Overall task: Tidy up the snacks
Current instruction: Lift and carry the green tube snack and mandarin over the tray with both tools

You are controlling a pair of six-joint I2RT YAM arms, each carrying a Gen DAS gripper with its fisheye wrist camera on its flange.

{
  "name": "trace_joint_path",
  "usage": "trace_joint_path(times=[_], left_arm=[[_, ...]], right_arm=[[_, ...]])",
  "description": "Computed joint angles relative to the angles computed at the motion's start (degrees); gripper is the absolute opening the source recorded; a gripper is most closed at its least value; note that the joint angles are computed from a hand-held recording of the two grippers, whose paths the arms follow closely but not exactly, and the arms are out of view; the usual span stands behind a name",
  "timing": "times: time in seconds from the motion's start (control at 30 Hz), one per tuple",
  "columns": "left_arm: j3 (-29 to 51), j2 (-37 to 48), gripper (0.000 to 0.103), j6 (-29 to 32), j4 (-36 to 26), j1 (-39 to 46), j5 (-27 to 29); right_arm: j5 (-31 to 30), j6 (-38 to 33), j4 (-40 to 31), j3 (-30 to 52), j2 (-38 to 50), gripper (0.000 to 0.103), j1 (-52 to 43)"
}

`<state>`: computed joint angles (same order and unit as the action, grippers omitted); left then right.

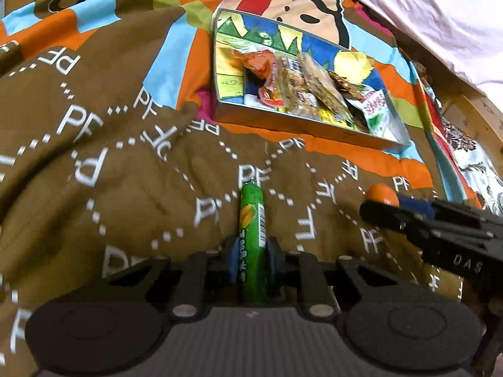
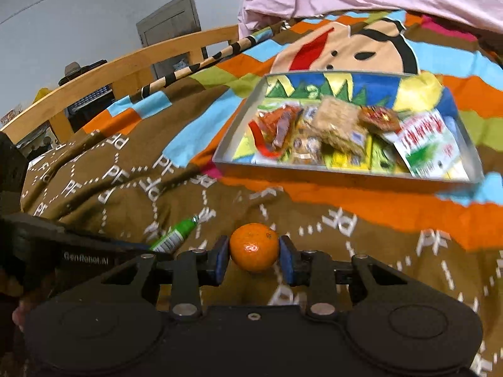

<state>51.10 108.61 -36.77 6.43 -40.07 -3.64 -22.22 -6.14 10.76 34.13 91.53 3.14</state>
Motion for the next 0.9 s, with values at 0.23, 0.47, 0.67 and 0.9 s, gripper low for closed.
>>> trace_joint_path(times=[0.23, 0.47, 0.67, 0.9], left_arm=[[-7.7, -4.7, 0.019, -6.8, 6.6, -3.2, 4.8], [-11.0, -6.1, 0.019, -13.3, 12.3, -7.0, 7.3], [-13.3, -5.3, 0.019, -17.1, 20.1, -9.7, 8.7], [-13.5, -5.9, 0.019, -18.2, 22.2, -10.2, 7.1]], right_arm=[[-1.6, -4.8, -5.7, -8.0, -10.1, 0.036, -4.2], [-3.0, -5.8, -10.2, -13.5, -19.1, 0.036, -9.1], [-6.0, -6.4, -15.6, -13.0, -22.0, 0.036, -14.4], [-7.8, -6.2, -18.0, -12.3, -23.3, 0.036, -16.3]])
